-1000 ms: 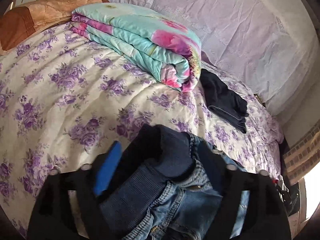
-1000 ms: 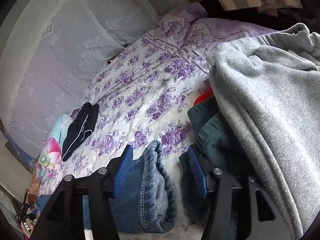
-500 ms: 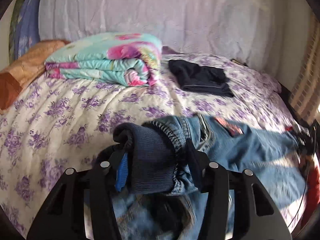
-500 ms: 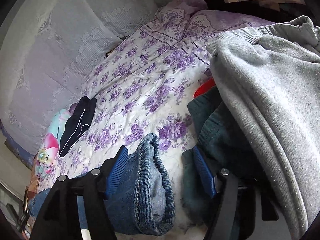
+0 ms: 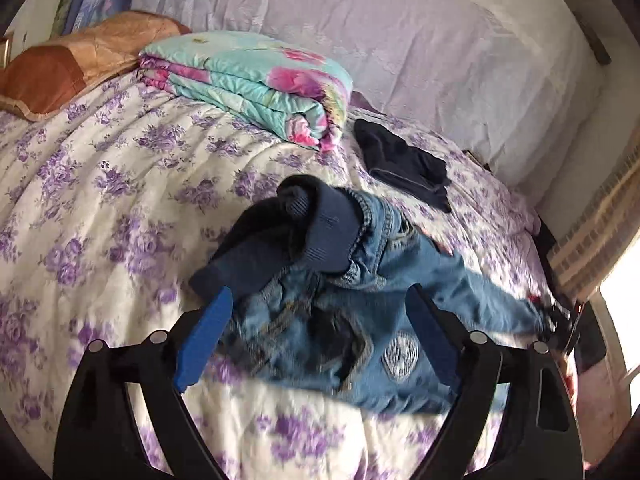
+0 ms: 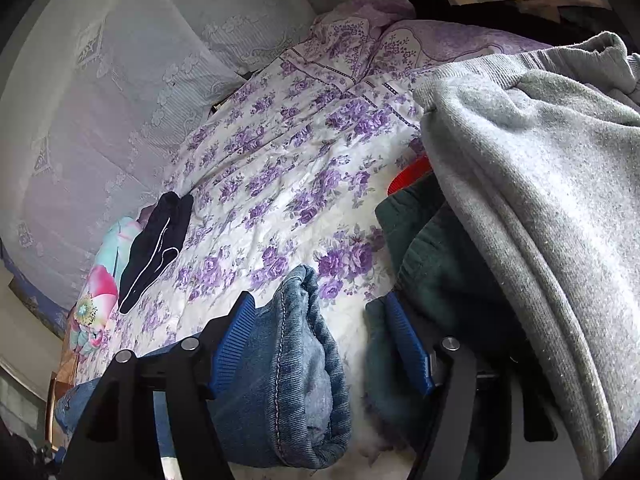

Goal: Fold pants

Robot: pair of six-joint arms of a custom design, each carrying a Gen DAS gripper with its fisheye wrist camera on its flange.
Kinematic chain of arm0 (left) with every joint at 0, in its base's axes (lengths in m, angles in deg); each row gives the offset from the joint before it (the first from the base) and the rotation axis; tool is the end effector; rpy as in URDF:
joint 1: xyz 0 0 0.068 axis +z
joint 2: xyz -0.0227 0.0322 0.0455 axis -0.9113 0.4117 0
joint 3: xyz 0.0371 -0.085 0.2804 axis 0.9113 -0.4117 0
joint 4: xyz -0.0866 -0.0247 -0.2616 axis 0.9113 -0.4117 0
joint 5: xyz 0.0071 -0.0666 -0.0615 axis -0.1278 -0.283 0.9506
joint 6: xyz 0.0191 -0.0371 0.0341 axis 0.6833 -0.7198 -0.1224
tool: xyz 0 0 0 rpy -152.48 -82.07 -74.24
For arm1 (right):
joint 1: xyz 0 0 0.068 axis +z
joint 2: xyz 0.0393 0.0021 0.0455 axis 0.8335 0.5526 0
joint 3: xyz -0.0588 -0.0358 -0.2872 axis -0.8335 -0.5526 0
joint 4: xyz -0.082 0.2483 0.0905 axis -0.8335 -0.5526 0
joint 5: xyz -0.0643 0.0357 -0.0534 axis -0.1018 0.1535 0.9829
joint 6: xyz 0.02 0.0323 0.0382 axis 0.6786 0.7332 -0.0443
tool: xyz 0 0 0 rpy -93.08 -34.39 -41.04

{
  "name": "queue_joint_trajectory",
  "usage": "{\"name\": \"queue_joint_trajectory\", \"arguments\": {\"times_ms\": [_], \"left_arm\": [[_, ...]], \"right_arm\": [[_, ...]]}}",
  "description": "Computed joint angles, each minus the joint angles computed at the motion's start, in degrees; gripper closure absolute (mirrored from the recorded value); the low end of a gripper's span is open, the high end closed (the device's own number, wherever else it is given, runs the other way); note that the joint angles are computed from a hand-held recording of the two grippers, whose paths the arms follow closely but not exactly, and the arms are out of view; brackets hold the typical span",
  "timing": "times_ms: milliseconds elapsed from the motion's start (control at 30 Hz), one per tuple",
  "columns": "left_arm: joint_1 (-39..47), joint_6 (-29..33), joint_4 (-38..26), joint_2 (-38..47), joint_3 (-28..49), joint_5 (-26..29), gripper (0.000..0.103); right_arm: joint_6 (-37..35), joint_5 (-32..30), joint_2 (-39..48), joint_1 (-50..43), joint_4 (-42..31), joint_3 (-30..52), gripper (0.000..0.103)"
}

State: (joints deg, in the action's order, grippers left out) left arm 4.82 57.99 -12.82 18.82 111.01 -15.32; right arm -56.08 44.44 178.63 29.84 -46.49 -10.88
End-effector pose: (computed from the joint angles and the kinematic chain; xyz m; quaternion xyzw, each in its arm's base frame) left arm 0.1356 0.2997 0.2554 -0.1712 0.8829 -0.1817 0.3976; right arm 0.2970 -0.1278 0.1955 0.1798 0.8778 0.1962 0.3982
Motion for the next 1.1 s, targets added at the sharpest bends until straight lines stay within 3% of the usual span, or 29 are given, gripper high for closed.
{"name": "queue_joint_trajectory", "arguments": {"times_ms": [67,133,233,333,433,467,600,667,700,767,800,833,900,967,1000,1100], "left_arm": [[-5.1,-15.1,6.6,2.8,4.7,-4.5,0.017],[-9.6,-23.0,8.7,7.4,11.0,-9.3,0.017],[-15.0,-31.1,10.4,14.0,20.0,-17.0,0.017],[-19.4,-31.9,2.2,23.6,32.4,-19.4,0.017],[-23.0,-26.0,-11.4,32.6,42.3,-18.7,0.018],[-23.7,-24.4,-11.8,32.6,41.3,-19.1,0.019],[-21.6,-16.6,-0.2,19.6,23.2,-18.0,0.034],[-18.4,-8.2,7.3,8.2,9.2,-15.5,0.042],[-16.5,-2.7,9.2,3.0,3.2,-13.4,0.044],[-9.5,16.3,4.9,-6.8,-7.5,-7.1,0.051],[-4.6,29.3,0.3,-10.5,-12.2,-5.1,0.054],[-0.6,40.9,-4.4,-12.2,-15.7,-5.9,0.059],[6.8,52.7,-4.5,-15.7,-23.7,-9.4,0.060],[8.4,52.7,-1.8,-14.8,-27.3,-14.9,0.060],[10.3,53.2,-1.4,-14.1,-27.7,-13.3,0.061],[11.3,50.5,-10.2,-8.2,-20.6,-10.3,0.060]], "right_arm": [[0.1,-0.4,0.1,-0.2,0.3,-0.1,0.034],[0.1,-0.4,0.1,-0.2,0.3,-0.1,0.034],[-0.3,-0.8,0.3,-0.2,0.1,0.0,0.030],[-0.6,-0.8,0.4,0.0,0.1,0.1,0.027],[-0.7,-1.3,0.8,0.1,0.1,0.4,0.024],[-0.7,-1.3,0.8,0.1,0.2,0.5,0.024],[-0.6,-1.4,1.0,0.3,0.3,0.6,0.023],[-0.5,-1.4,0.9,0.3,0.4,0.5,0.023],[-0.5,-1.4,0.9,0.4,0.4,0.5,0.023],[-0.5,-1.3,0.8,0.5,0.4,0.6,0.023],[-0.5,-1.1,0.8,0.5,0.3,0.6,0.023],[-0.5,-1.1,0.8,0.5,0.4,0.5,0.023],[-0.7,-0.6,0.6,0.6,0.4,0.4,0.023],[-0.8,-0.2,0.6,0.9,0.2,0.4,0.023],[-0.8,-0.1,0.6,0.9,0.3,0.4,0.023],[-0.6,-0.4,0.5,0.7,0.5,0.2,0.023]]}}
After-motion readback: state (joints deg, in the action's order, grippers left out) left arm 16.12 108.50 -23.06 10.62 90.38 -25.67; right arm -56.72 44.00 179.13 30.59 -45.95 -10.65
